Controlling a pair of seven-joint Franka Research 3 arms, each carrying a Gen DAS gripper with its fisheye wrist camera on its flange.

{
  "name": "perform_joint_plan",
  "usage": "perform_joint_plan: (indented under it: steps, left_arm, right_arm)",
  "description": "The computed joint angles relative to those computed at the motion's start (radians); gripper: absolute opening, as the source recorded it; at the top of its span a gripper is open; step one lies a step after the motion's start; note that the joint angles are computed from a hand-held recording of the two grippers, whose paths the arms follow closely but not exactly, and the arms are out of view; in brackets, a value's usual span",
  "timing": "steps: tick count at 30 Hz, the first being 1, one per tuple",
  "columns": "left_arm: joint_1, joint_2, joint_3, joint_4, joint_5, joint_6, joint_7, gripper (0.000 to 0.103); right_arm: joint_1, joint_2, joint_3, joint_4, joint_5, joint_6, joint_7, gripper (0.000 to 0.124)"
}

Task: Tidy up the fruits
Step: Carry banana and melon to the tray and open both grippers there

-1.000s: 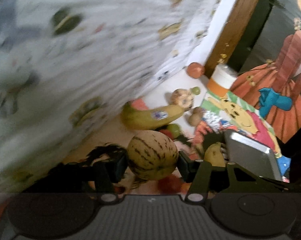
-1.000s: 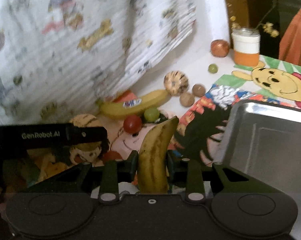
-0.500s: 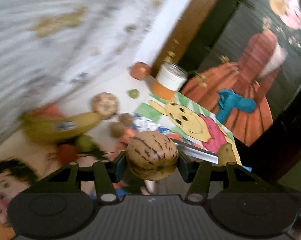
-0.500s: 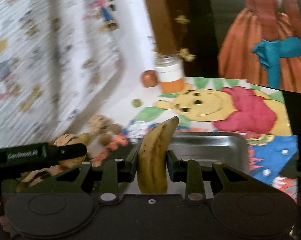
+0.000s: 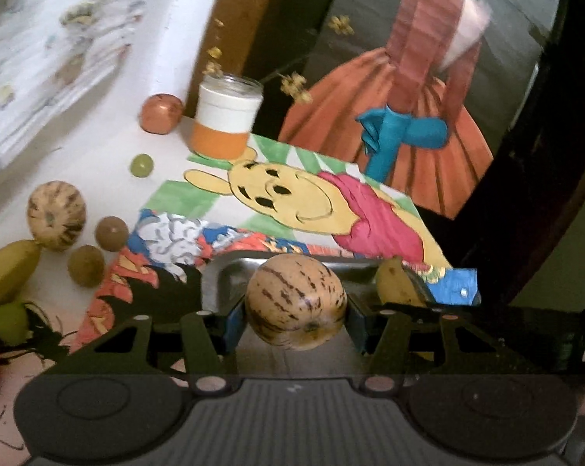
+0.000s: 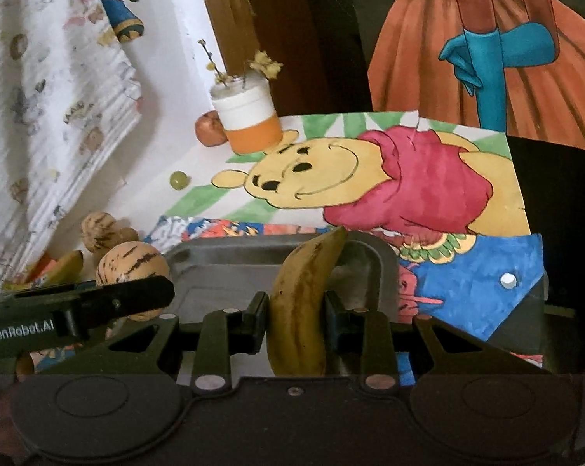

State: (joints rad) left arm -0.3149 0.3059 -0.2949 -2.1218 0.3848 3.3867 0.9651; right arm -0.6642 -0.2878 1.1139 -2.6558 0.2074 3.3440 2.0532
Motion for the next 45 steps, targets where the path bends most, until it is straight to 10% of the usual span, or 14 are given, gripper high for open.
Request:
perform_joint_plan:
  steps: [7,21,27,34,40,45]
  left_arm:
    - [0.072,0.027,-0.081,0.024,0.037,-0.074,0.002,0.058]
    - [0.044,0.012,-0.052,0.003,0.004,-0.044,0.014,0.066]
    - [0.168,-0.009,-0.16,-0.035,0.037,-0.019,-0.047,0.073]
    - [0.065,-0.12,-0.037,-0.127,0.013,0.031,-0.097,0.086]
    - [-0.203,-0.249,0.155,-0.256,-0.374,0.043,0.204,0.101]
    - [-0.265,-0.325,0.094,-0.307,-0.934,0.04,0.673,0.103]
  right_arm:
    - [0.084,0.019,-0.071,-0.016,0.039,0.017,-0.036,0.033]
    - [0.216,0.033,-0.174,-0.041,0.156,0.045,-0.127,0.04]
    - [0.212,-0.035,-0.131,-0.067,0.22,0.031,-0.149,0.05]
    - [0.216,-0.183,-0.078,-0.119,0.184,0.023,-0.056,0.063]
    - [0.294,-0.305,-0.102,-0.162,0.155,-0.008,0.041,0.08]
    - [0.37,-0.374,-0.133,-0.185,0.115,-0.059,0.106,0.091]
